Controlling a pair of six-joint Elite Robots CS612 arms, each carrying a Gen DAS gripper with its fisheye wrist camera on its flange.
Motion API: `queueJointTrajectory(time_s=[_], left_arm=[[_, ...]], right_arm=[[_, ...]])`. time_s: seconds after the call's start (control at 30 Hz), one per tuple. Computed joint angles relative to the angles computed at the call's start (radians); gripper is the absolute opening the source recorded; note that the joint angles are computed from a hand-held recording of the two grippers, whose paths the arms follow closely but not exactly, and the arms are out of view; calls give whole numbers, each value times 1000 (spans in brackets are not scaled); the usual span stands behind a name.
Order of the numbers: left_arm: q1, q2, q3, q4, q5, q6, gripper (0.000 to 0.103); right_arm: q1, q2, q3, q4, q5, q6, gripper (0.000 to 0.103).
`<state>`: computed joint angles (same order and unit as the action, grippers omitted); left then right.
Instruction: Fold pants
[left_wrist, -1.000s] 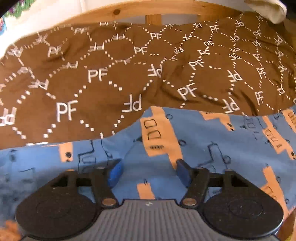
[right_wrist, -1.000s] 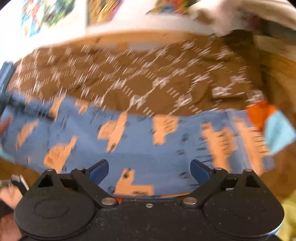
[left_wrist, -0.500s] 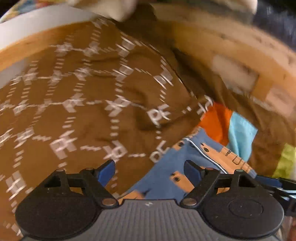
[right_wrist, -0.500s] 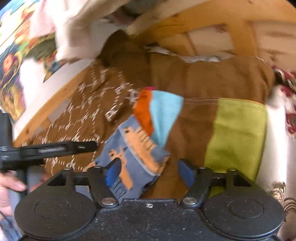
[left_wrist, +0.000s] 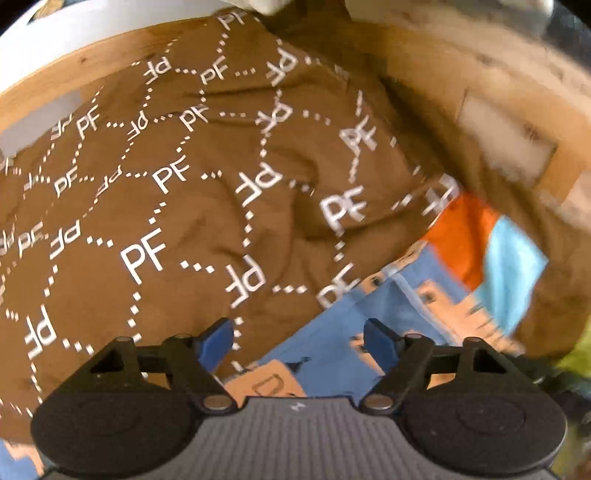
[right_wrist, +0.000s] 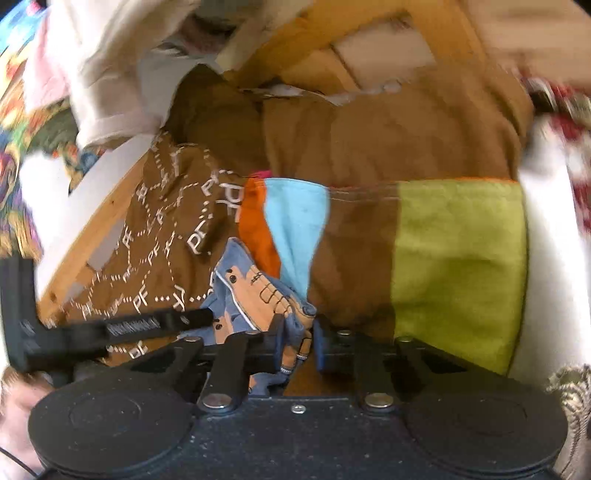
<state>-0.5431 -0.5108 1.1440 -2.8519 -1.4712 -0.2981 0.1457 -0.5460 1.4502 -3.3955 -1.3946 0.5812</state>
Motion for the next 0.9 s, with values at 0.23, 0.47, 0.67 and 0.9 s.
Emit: queueJointTrajectory(time_s=[0.23,0.47,0.67,0.9], left_arm=[[46,-31,6,-42,-282,-129,79],[54,-30,-7,76,-339,-159,77],[70,-16,28,53,-385,-274,50],[78,-14,61,-52,-409,-372,18]], right_arm=[[81,0,6,-134,-149,-548,13],[129,16,11,-181,-129,-956,13],[133,16,8,-144,-107,-1021,13],[131,6,20,-134,-94,-1040,13]])
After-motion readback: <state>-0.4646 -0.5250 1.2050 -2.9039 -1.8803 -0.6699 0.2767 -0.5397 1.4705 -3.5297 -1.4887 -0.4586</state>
